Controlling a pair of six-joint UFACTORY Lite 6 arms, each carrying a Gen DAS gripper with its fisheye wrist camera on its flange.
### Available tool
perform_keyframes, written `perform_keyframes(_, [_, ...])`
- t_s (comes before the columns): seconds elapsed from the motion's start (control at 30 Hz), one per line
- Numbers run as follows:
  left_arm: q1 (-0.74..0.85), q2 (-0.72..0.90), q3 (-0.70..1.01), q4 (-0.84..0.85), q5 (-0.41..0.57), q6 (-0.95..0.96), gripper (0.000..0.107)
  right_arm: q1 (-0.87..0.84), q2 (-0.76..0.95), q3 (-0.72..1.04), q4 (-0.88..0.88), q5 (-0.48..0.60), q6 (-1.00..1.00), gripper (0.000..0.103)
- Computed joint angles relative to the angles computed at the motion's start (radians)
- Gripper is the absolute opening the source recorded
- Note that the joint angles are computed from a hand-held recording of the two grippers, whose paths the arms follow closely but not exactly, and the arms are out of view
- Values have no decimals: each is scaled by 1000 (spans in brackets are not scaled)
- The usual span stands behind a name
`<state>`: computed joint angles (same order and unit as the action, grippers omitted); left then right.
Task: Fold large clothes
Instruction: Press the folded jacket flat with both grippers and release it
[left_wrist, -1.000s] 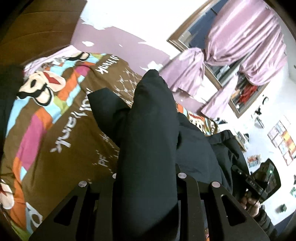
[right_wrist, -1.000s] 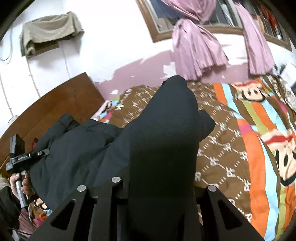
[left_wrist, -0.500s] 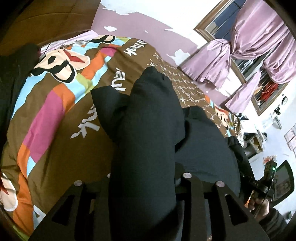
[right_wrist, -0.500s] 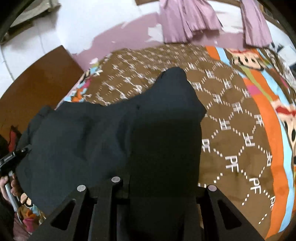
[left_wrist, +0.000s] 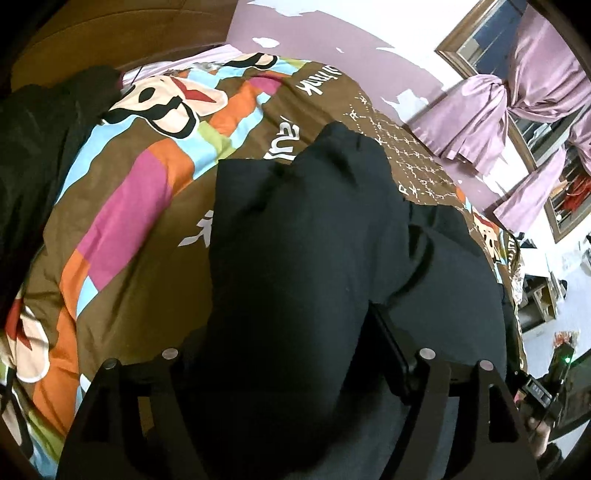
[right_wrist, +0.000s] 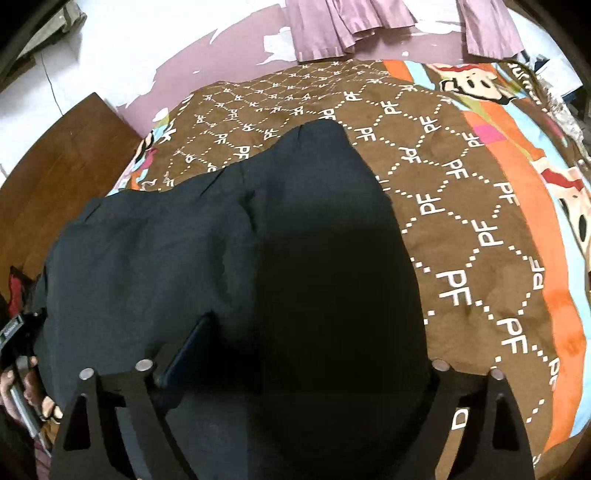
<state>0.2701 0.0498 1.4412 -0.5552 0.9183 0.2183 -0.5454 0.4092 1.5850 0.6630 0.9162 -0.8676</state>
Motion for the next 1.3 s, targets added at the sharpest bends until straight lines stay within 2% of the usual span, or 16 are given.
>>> perform_keyframes(0.2, [-66,-67,-31,199,-70,-170,84,21,-57,-33,-40,-96,25,102])
perform_keyframes(0.33, [-125,-145,-84,317,-149,-248,93,22,-109,-81,-26,-169,14,103])
perform_keyframes(0.47, [-192,-214,-118,450,-215,-358,97,8,-187,-150,60,-210,-67,103])
perform_keyframes(0.67, [-303,-297,-125,653,-245,-519,99,-6,-311,-249,167,-233,-158,103])
perform_keyframes(0.9, [-395,-389,-111,695,-212,-558,99,-39,-456,-341,265,-192,-260,103])
perform_keyframes(1.3, [-711,-554,-116,1065,-88,-878,99,-137,-708,-461,366,-28,-379,103])
